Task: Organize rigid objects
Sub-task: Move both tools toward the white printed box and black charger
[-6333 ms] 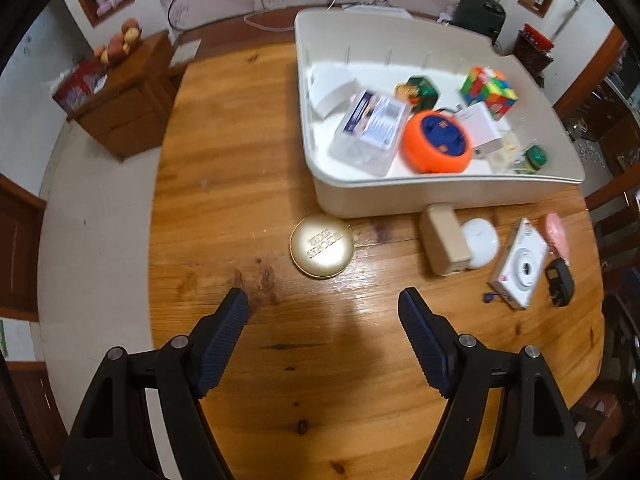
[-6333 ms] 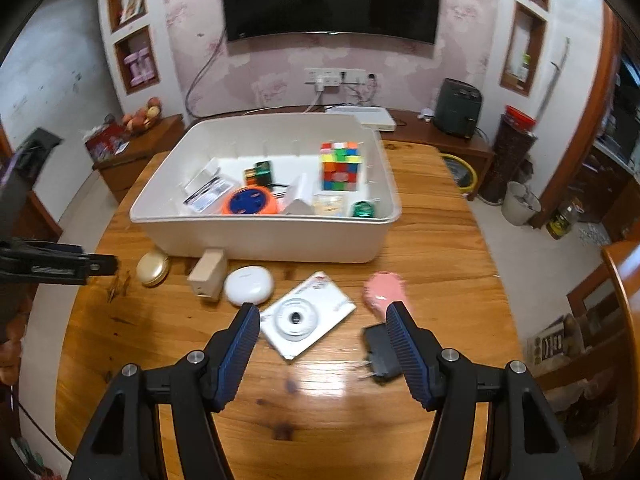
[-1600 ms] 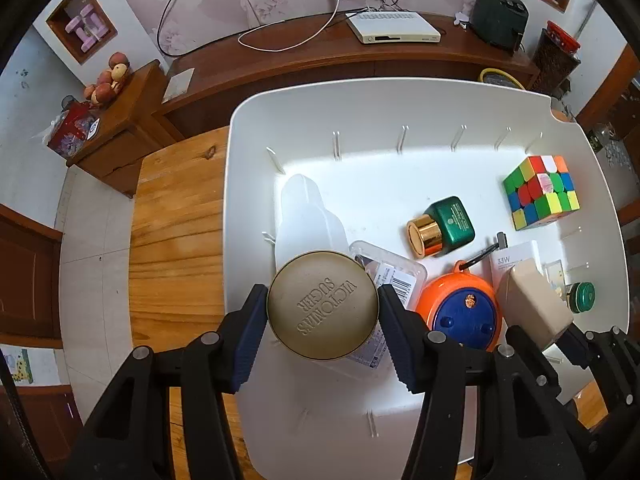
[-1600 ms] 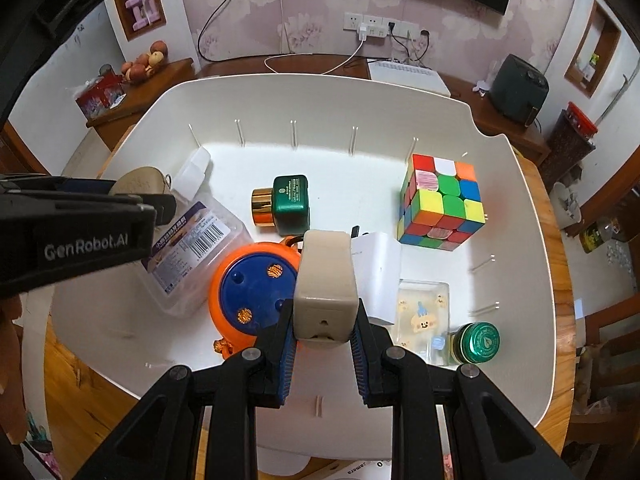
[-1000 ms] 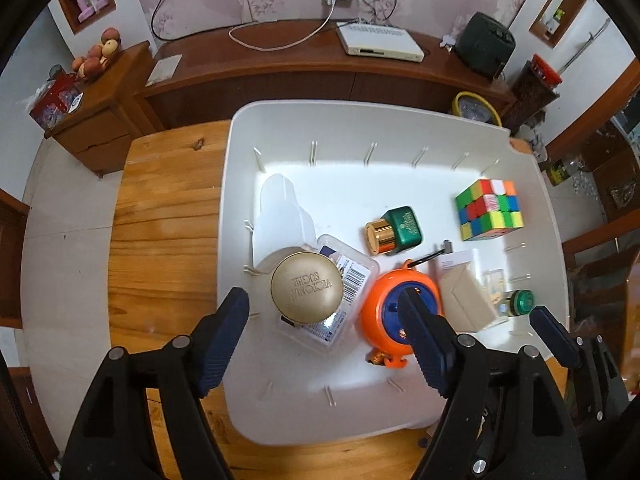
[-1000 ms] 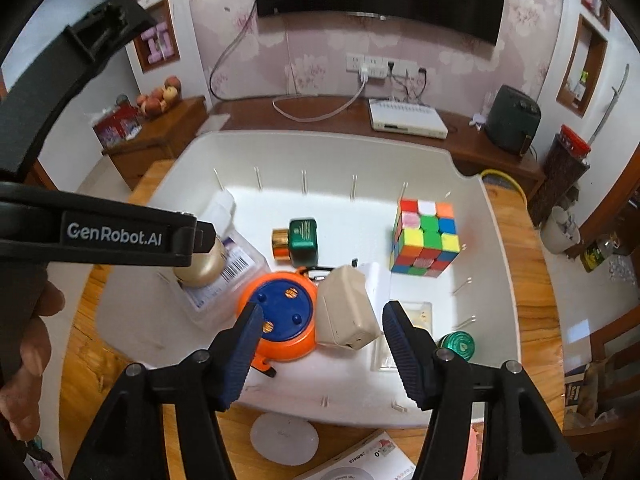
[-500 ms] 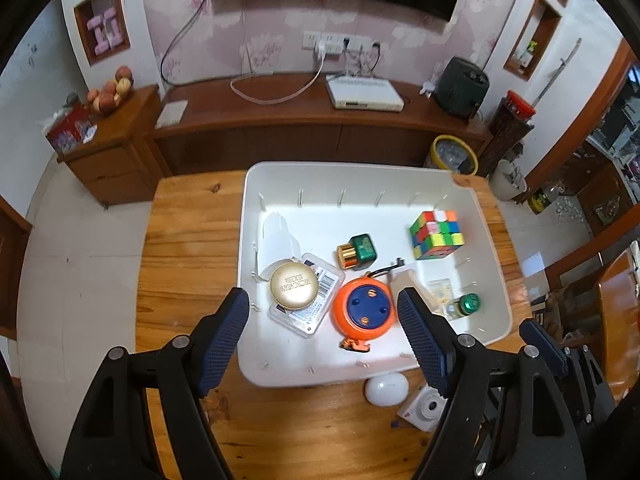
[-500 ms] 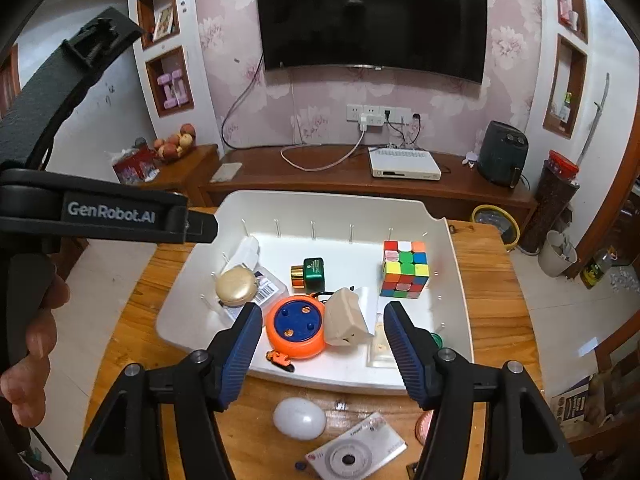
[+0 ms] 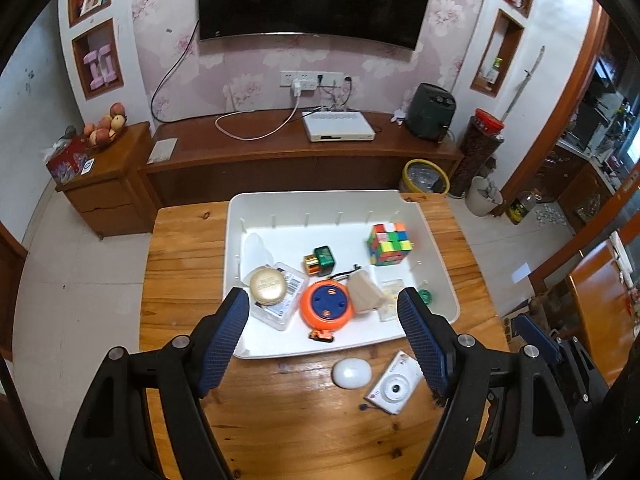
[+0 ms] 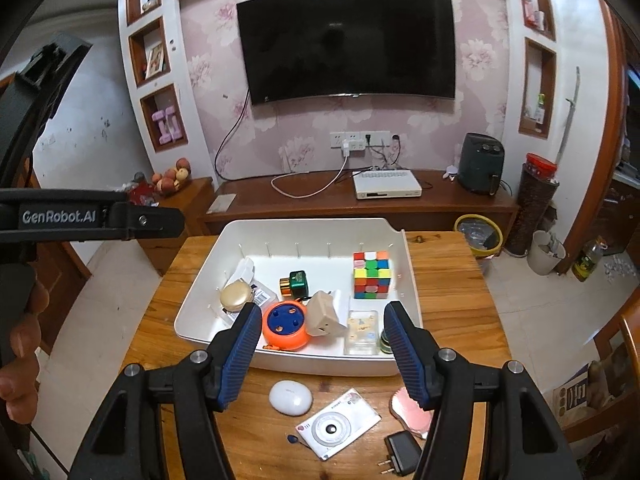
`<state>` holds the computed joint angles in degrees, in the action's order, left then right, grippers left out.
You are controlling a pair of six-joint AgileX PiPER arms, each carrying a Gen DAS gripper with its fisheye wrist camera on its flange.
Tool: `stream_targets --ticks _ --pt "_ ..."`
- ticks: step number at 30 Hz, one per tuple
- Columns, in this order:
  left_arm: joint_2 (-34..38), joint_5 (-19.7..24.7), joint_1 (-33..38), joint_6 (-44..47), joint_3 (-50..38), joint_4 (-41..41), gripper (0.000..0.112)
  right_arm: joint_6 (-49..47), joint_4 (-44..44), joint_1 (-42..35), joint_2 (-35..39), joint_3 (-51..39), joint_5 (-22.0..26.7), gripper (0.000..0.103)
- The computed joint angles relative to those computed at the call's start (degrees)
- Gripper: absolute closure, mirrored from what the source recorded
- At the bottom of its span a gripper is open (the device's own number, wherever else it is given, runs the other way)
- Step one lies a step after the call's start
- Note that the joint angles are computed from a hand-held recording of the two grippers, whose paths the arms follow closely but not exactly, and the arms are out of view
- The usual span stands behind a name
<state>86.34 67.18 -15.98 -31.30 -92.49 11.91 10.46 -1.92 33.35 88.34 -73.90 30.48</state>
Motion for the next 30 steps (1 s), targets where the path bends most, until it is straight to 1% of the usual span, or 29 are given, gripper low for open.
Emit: stream_targets --ticks 3,10,14,18,23,25,30 --pt "-0.1 0.3 -2.6 -1.2 -0.4 1.6 0.033 0.3 0.0 -1.1 -2.6 2.3 -0.5 0.034" --pt "0.8 1.2 -8.2 -3.6 -0.9 4.2 0.033 0.7 -0.8 -4.6 -7.5 8.1 -1.9 0.034" --pt "1.1 0.3 -10.7 -4.7 0.1 4.8 0.033 0.8 -0.9 -6.9 -9.7 11.9 -2.9 0.034" --pt "1.9 -1.0 -11.8 -3.9 1.5 2.9 0.033 -2.8 1.8 -10.1 -10.8 15.4 -3.4 0.034" --pt "3.3 -2.9 -13.1 -3.9 4.7 0.5 0.033 -6.7 4.1 -13.7 -9.5 18.6 -4.2 0.034" --pt "4.1 -3.8 -13.4 -2.7 6.5 -1.3 0.033 -6.0 3.2 -14.7 -8.1 19.4 -4.5 0.034" --pt "6.9 -7.2 -15.1 0.8 12.3 -4.2 0.033 -9.1 6.1 -17.9 -4.3 21.6 -5.3 0.034"
